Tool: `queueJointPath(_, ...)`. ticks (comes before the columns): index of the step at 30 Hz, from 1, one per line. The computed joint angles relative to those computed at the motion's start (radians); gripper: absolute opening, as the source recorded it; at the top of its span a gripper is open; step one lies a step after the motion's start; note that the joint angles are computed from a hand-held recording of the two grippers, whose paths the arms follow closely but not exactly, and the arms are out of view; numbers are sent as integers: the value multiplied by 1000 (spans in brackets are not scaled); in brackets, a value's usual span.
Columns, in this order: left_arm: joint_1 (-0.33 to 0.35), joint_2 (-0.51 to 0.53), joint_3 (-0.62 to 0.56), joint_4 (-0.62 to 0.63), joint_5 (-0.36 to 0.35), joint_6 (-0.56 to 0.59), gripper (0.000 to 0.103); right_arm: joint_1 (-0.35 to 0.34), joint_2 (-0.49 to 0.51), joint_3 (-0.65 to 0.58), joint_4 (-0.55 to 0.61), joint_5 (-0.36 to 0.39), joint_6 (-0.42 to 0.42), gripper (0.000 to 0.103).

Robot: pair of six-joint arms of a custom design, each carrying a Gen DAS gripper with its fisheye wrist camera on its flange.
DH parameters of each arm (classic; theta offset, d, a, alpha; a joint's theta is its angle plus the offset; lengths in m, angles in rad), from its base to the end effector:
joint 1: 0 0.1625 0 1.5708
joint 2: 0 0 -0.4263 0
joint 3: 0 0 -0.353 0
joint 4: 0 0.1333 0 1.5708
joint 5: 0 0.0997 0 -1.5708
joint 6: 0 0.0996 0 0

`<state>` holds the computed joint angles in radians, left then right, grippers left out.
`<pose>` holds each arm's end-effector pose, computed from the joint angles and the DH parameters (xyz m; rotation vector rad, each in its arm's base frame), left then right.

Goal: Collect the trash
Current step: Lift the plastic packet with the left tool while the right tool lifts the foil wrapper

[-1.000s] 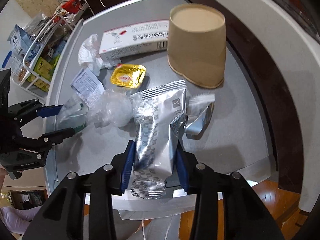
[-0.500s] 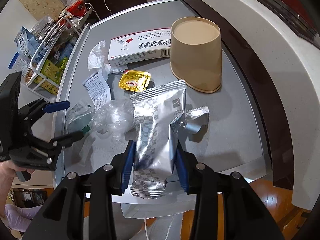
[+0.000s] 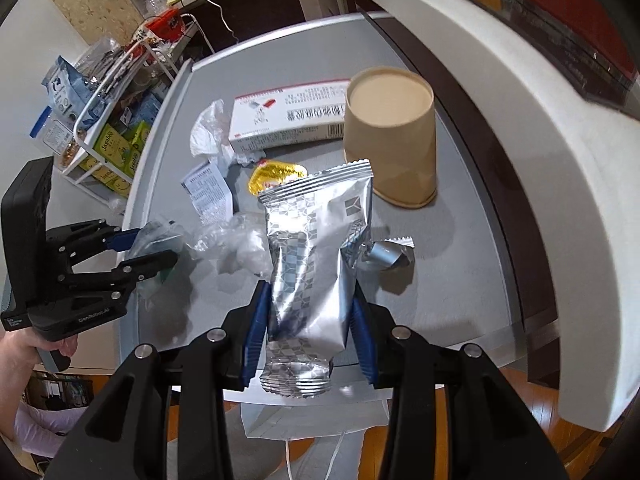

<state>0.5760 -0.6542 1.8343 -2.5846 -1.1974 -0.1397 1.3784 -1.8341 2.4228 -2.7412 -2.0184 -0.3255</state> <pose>-0.3736 -0.4449 -0.0124 1.1743 2.4732 -0.0854 0.0282 -0.3267 0.3579 -0.0037 -2.5140 0.5796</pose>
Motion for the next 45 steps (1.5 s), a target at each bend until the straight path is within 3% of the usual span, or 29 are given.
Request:
queueJointPath(8,-78,-84,50,-120,94,-86,36,61,-74,-41,48,55,-6,39)
queueJointPath(18,-213,-131,55,-267,260,-112,36,212,-169,-110,79,87,-33,39)
queueJointPath(28,-318,-173,99,-289,352,-184,36,323,-266,-149,164,86,-60,39)
queueJointPath(38,-394,-195,133,-244,435,-249,36,338,-387,-155,305,116,-73,39)
queueJointPath(45,-429,-220,169,-167,412,-325,36,309,-453,-146,470,120,-87,39)
